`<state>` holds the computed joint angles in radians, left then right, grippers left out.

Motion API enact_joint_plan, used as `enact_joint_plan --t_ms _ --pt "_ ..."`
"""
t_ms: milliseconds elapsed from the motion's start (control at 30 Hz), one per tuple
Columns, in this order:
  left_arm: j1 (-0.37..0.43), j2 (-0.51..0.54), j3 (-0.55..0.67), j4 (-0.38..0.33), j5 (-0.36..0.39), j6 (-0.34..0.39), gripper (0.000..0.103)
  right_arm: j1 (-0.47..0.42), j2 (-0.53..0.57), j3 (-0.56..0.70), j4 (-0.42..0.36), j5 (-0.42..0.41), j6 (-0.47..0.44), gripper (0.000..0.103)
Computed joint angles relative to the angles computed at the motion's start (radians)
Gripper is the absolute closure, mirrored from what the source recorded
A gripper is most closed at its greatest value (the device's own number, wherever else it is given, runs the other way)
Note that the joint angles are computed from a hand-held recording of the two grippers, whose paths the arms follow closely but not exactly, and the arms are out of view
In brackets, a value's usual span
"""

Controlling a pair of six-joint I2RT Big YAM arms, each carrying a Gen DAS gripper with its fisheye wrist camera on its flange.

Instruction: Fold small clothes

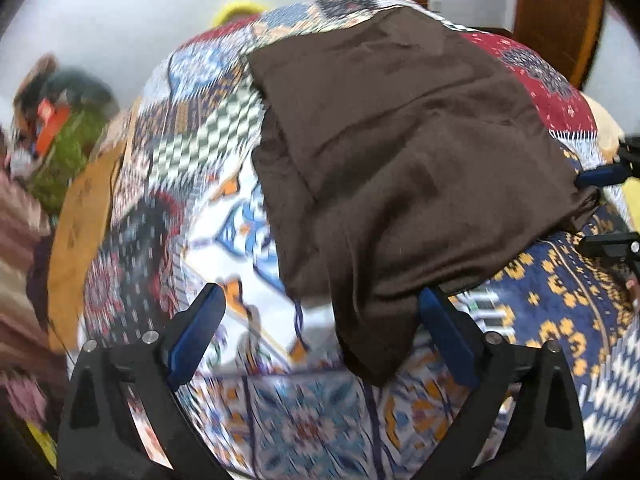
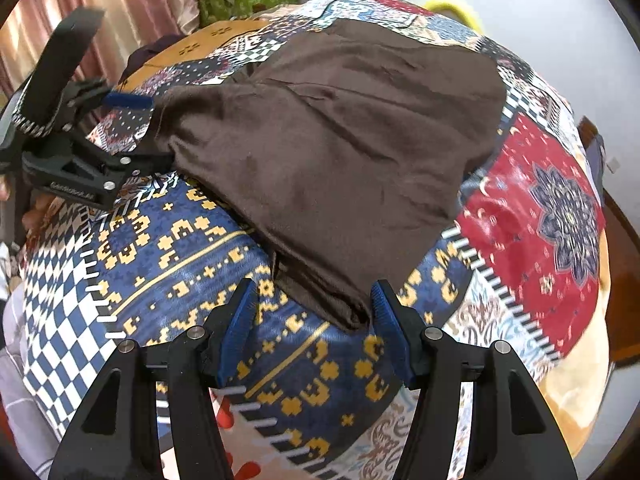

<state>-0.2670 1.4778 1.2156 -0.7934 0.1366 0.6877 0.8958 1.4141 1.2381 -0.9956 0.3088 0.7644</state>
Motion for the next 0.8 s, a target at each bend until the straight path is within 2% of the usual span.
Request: enact_joint_plan --t_ms 33,67,100,233,300,367,400,467,633,800 --pt "-0.007 0.003 -0.006 0.041 -0.012 0.01 0.004 -0.003 0.004 0.003 0.002 -0.001 -0.009 0.048" --pt "-0.009 0.008 -0.003 0.05 -0.009 0.012 0.005 -0.006 0.008 0.005 0.004 0.0 -0.017 0.05" --pt "-0.009 0.018 0.008 0.05 0.005 0.008 0.006 -0.009 0.015 0.01 0.001 0.005 -0.028 0.058" --pt "-0.013 0.043 0.044 0.026 0.052 -0.011 0.036 -0.013 0.04 0.03 -0.015 0.036 -0.048 0.074" --pt "-0.021 0.04 0.042 0.047 0.05 -0.02 0.051 -0.011 0.047 0.039 -0.02 0.054 -0.054 0.087" --pt "-0.033 0.045 0.043 0.049 0.032 -0.019 0.075 -0.012 0.047 0.04 -0.015 0.06 -0.054 0.092" --pt "-0.039 0.046 0.043 0.052 0.022 -0.023 0.076 -0.013 0.045 0.038 -0.008 0.056 -0.048 0.093" --pt "-0.041 0.046 0.042 0.051 0.019 -0.032 0.087 -0.014 0.034 0.029 0.01 0.043 -0.032 0.095" --pt "-0.017 0.032 0.054 -0.006 0.073 -0.05 0.09 -0.005 -0.005 0.014 0.031 0.03 0.007 0.096" --pt "0.008 -0.028 0.036 -0.065 0.12 -0.031 0.091 0.031 -0.041 0.016 0.02 0.044 0.04 0.097"
